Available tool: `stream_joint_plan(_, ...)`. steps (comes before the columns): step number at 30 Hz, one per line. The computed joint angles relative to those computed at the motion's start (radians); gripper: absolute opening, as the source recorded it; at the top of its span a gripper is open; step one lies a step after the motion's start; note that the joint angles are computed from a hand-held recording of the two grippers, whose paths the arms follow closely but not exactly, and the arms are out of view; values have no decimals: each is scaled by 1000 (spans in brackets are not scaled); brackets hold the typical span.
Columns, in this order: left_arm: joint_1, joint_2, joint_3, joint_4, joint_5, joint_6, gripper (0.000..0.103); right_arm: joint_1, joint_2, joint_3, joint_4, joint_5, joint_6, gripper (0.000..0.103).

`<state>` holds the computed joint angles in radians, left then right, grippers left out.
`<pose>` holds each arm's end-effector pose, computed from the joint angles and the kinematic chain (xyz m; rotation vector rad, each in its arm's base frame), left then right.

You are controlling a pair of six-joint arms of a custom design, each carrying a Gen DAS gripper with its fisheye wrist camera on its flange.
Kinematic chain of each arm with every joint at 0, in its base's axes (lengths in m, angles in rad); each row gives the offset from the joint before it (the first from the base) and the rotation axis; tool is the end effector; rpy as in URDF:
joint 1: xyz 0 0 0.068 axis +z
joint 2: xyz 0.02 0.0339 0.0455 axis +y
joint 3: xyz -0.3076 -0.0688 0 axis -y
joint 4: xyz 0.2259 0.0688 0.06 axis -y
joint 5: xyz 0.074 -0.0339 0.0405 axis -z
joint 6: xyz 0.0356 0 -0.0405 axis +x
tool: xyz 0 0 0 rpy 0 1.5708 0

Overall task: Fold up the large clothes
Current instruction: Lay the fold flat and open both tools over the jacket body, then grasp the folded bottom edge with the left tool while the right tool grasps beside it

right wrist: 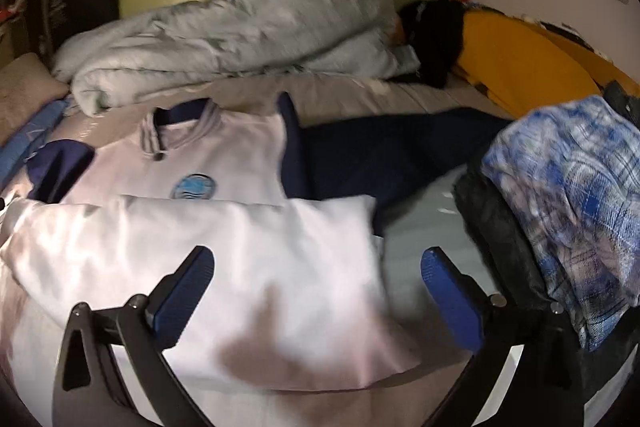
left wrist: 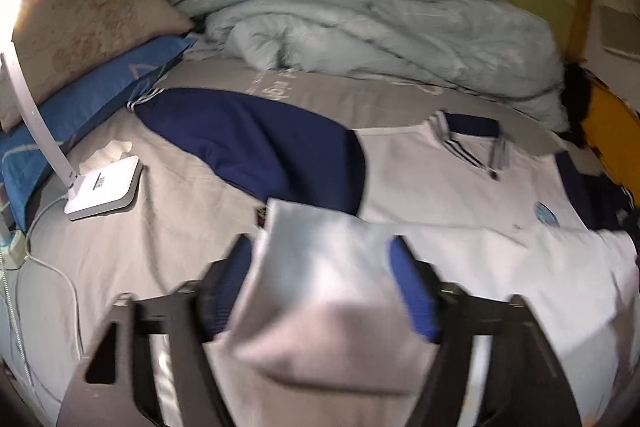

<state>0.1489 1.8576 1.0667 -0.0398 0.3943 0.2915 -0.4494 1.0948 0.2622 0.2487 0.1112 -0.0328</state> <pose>0.3784 0.0429 0.2112 0.3458 2.3093 -0.2565 0.1484 -0.0760 0.1999 0.5139 2.1161 -0.3972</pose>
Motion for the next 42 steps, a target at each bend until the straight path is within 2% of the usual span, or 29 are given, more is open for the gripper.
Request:
stream_joint_plan(3, -3, -50, -43, -92, 74, 50, 86, 60, -2, 14, -67, -22, 17, 103)
stream_joint_plan(5, -14, -56, -71, -115, 97, 67, 89, 92, 22, 16, -89, -40, 50, 103)
stream_joint_plan(10, -77, -29, -162, -51, 15, 50, 90, 175, 183, -16, -46, 5, 163, 103)
stream_joint_plan(13, -123, -16, -202, 41, -89, 42, 90, 207, 289, -10, -19, 37, 152, 103)
stream_joint_plan(15, -135, 51, -162, -8, -178, -2, 97, 206, 362, -4, 12, 56, 150, 103)
stream_joint_plan(16, -131, 101, -127, -69, -188, -23, 98, 192, 388, -2, 25, 42, 155, 103)
stream_joint_plan(17, -117, 128, -121, -71, -159, -38, 101, 181, 386, -6, 32, 35, 159, 103)
stream_joint_plan(18, -123, 108, -162, -5, -171, -27, 101, 183, 382, -3, 24, 43, 163, 103)
stream_joint_plan(20, -147, 78, -195, 26, -212, 18, 101, 210, 373, -6, 15, 78, 168, 103)
stream_joint_plan(22, -142, 50, -224, 48, -195, 23, 99, 227, 350, -31, 39, 95, 182, 103)
stream_joint_plan(26, -90, 17, -215, -68, -36, 9, 98, 195, 239, -79, 26, -3, 217, 103)
stream_joint_plan(28, -79, -7, -229, -88, 17, 19, 98, 201, 180, -113, 29, -28, 232, 103)
stream_joint_plan(33, -97, -75, -299, -47, 26, 45, 98, 249, 116, -142, 0, -82, 287, 103)
stream_joint_plan(37, -104, -79, -309, -62, 41, 44, 99, 311, 128, -173, 51, -78, 337, 103)
stream_joint_plan(41, -91, -25, -292, -53, 65, -28, 99, 203, 221, -221, 205, -302, 355, 103)
stream_joint_plan(42, -84, -14, -308, 2, 49, -81, 99, 178, 268, -240, 279, -342, 374, 103)
